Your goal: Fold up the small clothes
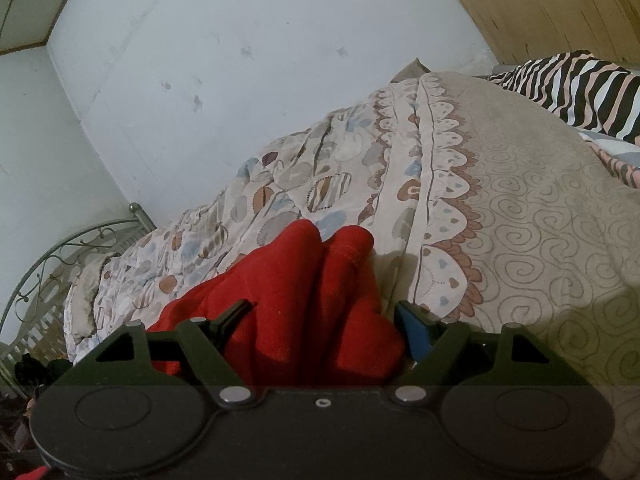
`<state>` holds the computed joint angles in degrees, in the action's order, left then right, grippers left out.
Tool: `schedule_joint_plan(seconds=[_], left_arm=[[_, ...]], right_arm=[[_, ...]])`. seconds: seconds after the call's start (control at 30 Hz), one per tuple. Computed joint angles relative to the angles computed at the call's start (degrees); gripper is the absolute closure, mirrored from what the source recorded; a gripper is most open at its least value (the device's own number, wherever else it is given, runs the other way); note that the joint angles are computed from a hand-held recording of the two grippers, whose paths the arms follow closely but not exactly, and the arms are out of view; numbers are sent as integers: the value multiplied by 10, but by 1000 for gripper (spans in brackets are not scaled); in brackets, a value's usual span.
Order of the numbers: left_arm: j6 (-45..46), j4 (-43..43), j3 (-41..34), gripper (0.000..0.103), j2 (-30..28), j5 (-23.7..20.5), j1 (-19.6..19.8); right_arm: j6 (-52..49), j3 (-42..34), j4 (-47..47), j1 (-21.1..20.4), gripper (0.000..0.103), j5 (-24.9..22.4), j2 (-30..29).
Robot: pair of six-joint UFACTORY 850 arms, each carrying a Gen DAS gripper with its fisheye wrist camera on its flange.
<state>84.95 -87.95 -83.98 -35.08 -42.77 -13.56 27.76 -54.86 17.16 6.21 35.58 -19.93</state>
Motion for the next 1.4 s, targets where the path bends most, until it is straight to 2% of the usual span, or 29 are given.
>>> schedule_joint_plan(seconds=[0.63,0.8,1.07,1.2,1.4], left_arm=[[-6,15,-6,1,3,5,0],[-8,-10,-19,1,-1,-22,9],[-137,12,-77,1,-50,-81,17],[-201,35,-105,0,-69,-78,15],[-267,136,-148,0,-93,-60,-1]], right_arm=[[11,4,-7,0,23,9,2],[17,6,-12,0,22,14,3],[24,10,-16,0,22,19,4],[24,10,-16,0,22,20,4],[30,11,-19,0,22,24,4]])
